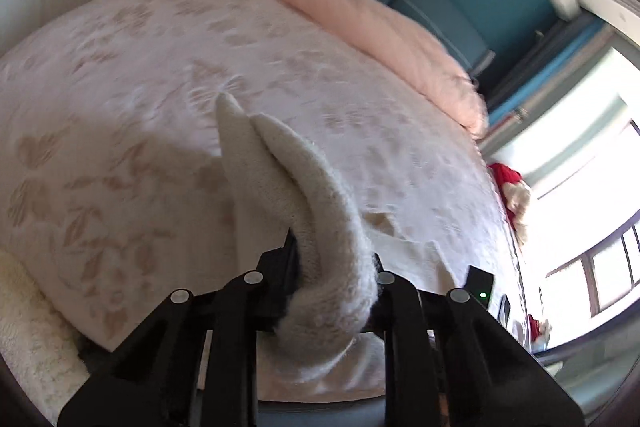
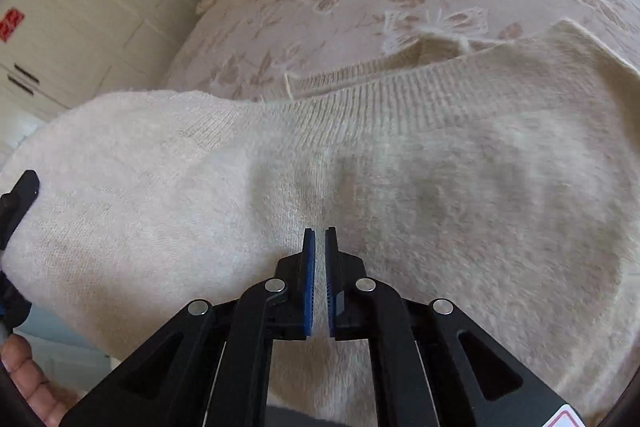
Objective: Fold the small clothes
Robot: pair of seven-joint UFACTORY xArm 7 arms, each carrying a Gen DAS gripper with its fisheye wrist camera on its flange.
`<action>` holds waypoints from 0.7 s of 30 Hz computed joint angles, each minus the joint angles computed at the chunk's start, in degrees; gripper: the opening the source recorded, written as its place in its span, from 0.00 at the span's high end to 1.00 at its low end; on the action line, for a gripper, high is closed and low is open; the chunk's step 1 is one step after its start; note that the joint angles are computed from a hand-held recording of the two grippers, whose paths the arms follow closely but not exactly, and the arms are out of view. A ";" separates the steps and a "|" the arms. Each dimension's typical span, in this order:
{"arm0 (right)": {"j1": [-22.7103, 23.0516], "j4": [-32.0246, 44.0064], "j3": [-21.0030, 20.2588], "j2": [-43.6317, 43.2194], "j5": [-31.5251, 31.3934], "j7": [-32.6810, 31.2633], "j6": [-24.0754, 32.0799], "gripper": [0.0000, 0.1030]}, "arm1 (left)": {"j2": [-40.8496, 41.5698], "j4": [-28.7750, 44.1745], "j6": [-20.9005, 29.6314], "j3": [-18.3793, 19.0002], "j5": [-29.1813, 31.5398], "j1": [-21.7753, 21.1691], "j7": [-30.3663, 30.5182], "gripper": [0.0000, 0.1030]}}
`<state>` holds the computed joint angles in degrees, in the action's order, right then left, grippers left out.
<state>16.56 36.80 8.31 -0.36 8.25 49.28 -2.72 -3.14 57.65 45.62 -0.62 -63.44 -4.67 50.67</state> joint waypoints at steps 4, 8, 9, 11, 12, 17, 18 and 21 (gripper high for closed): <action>-11.77 -15.12 8.85 -19.50 -5.62 11.32 -0.63 0.89 | -7.26 -3.25 3.37 -3.67 -1.13 -6.45 6.06 0.82; -12.55 -26.48 8.12 -39.91 -5.21 15.81 11.77 0.86 | -7.13 -7.28 1.72 -7.92 2.08 -13.97 6.51 0.78; -11.83 -29.08 7.27 -44.69 -5.02 17.09 14.90 0.85 | -6.56 -8.72 -0.17 -8.93 3.50 -15.45 6.15 0.76; -9.96 -33.78 5.89 -54.10 -4.34 20.29 20.36 0.80 | -6.70 -12.33 -4.37 -9.99 6.41 -17.56 5.38 0.76; -8.71 -35.88 5.54 -58.94 -4.17 21.79 22.76 0.71 | -7.75 -14.46 -5.64 -9.70 7.12 -18.20 5.59 0.69; -4.25 -38.57 4.15 -64.42 -5.45 24.66 22.64 0.47 | -14.36 -22.60 -8.83 -4.06 6.60 -17.92 15.21 0.34; -3.48 -38.46 3.45 -61.89 -5.25 24.75 18.45 0.43 | -14.87 -23.78 -11.23 -3.43 6.62 -17.72 16.63 0.26; -1.77 -34.82 -0.17 -48.55 -4.18 23.34 5.24 0.37 | -13.96 -26.24 -18.21 -3.09 10.09 -16.83 15.71 0.26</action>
<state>14.79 1.99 8.14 -48.91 4.07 72.62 2.52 -17.10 31.41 27.42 -3.71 -53.34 -21.50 66.37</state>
